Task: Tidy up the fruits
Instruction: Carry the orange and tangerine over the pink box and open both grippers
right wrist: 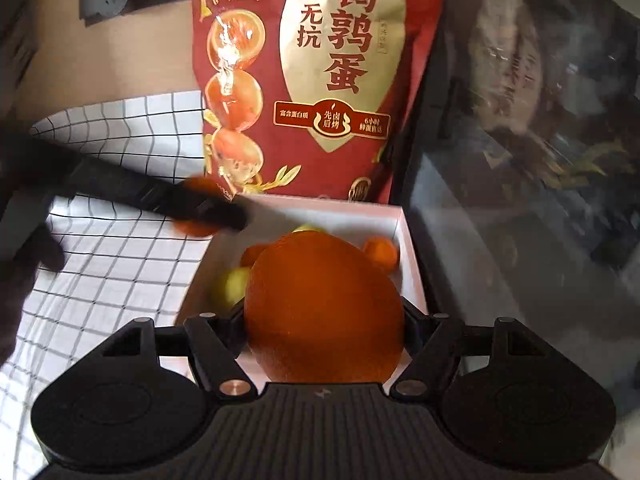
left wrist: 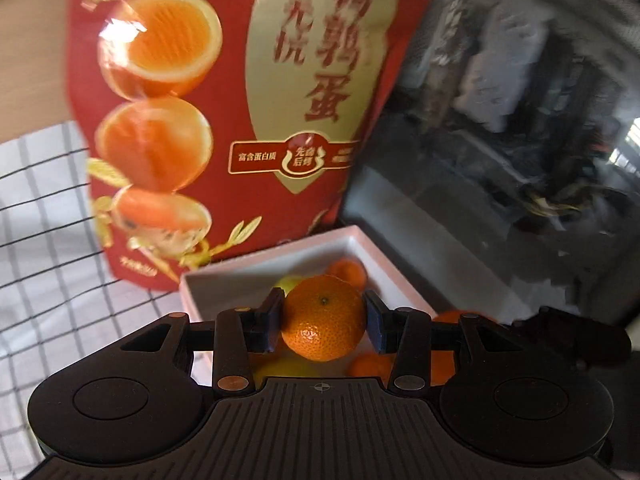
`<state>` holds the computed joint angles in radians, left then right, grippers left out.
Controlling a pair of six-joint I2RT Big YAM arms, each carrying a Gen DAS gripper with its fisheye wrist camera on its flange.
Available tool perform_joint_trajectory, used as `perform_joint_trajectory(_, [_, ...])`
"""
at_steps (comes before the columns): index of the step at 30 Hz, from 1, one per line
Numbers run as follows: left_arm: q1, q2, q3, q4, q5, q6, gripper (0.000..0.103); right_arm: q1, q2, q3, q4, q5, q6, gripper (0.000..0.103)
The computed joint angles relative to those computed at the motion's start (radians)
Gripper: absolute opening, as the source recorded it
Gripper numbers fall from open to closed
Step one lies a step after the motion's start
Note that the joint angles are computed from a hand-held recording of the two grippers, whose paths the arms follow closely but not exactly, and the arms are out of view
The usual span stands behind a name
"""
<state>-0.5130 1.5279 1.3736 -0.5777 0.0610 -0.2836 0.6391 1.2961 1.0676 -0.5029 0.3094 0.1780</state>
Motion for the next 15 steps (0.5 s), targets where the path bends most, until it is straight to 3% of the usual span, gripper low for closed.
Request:
perform_joint_trajectory(4, [0.016, 0.142, 0.119, -0.099, 0.071, 0.051, 0.048, -0.045, 0.105, 0.044, 0.043, -0.059, -0.018, 0.072])
perform_joint_trajectory(6, [0.008, 0.172, 0.128, -0.105, 0.038, 0.07, 0.047, -0.063, 0.154, 0.06, 0.044, -0.09, -0.003, 0.072])
perform_joint_trajectory(8, [0.001, 0.175, 0.111, -0.076, -0.007, 0.083, 0.047, -0.068, 0.186, 0.06, 0.06, -0.101, -0.007, 0.072])
perform_joint_trajectory(10, [0.003, 0.177, 0.104, -0.063, -0.028, 0.07, 0.051, -0.053, 0.19, 0.035, 0.131, -0.059, -0.057, 0.072])
perform_joint_trajectory(13, [0.008, 0.181, 0.111, -0.067, -0.049, 0.026, 0.053, -0.04, 0.205, 0.043, 0.145, -0.029, -0.087, 0.073])
perform_joint_trajectory(15, [0.006, 0.156, 0.077, -0.01, -0.074, 0.025, 0.049, -0.041, 0.225, 0.068, 0.126, -0.028, -0.116, 0.073])
